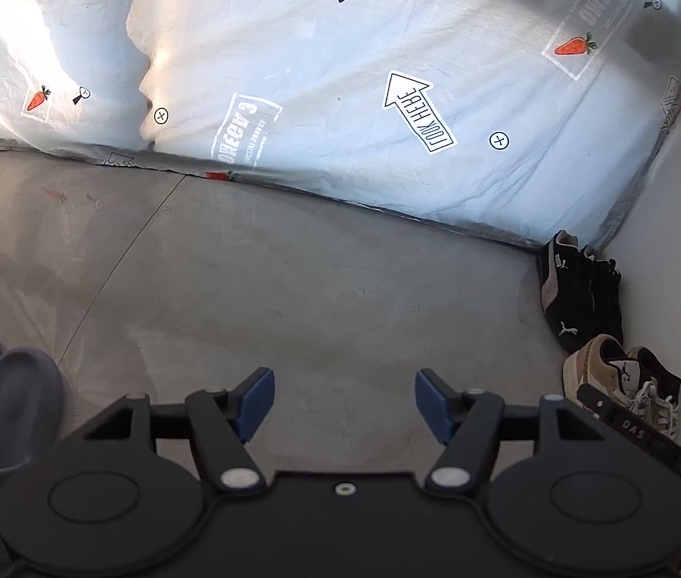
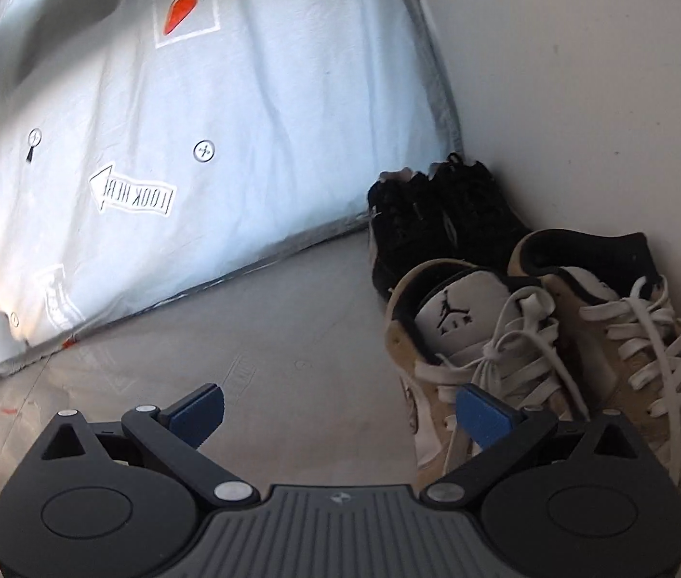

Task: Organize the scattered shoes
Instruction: 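Lower the tan sneakers beside the Puma pair and open the right gripper, then move the open right gripper back to the dark grey slides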

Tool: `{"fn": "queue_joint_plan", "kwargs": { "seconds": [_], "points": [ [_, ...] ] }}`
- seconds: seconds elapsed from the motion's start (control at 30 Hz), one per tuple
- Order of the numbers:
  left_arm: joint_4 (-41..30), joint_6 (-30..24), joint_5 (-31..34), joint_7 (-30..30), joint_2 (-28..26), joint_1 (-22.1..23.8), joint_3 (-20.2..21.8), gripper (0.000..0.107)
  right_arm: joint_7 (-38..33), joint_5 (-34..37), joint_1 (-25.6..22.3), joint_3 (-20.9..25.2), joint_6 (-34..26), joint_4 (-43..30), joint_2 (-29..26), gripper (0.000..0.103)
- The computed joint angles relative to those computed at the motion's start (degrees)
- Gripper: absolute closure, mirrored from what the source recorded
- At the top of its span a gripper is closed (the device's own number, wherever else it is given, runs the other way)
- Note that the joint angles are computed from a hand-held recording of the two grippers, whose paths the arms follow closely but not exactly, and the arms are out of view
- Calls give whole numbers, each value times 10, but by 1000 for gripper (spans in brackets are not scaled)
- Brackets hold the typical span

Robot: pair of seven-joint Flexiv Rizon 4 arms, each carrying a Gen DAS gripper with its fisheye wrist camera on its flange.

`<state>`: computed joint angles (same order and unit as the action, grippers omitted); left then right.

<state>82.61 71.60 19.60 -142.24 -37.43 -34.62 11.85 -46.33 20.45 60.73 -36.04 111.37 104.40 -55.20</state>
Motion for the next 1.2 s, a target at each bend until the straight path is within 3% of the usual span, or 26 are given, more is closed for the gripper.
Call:
{"fn": "queue_joint_plan", "kwargs": {
  "seconds": [0.13,0.33,0.43,0.5,0.6,0.7,0.77,0.83,0.93,0.97,1.03,1.07,1.2],
  "points": [
    [-1,8,-1,9,-2,3,-5,41,6,-33,-63,79,-5,-17,17,1],
    [11,24,1,3,4,-3,7,41,6,-29,-70,90,1,-20,19,4],
    [22,33,9,-15,11,-11,23,41,18,-21,-49,66,-24,-14,21,12],
    [35,40,19,-33,20,-19,37,41,27,-29,-41,53,-36,-7,23,23],
    [56,51,37,-66,33,-30,57,41,44,-43,-59,69,-33,8,40,39],
    [77,64,47,-89,43,-30,62,41,38,-72,-86,95,-33,14,54,37],
    [87,67,49,-94,48,-27,59,41,31,-85,-44,47,-73,14,44,37],
    [100,75,48,-96,55,-21,53,41,49,-102,32,-40,-122,18,11,37],
    [104,83,59,-102,59,-29,63,41,88,-109,78,-88,-137,28,-17,39],
    [104,84,61,-101,60,-29,63,41,102,-107,81,-89,-130,33,-19,45],
    [103,87,61,-99,60,-27,61,41,145,-99,96,-107,-145,41,-29,76],
    [101,90,60,-96,59,-25,59,41,162,-103,102,-116,-166,43,-31,103],
    [94,96,52,-83,54,-20,54,41,182,-121,70,-87,-136,60,-11,103]
  ]
}}
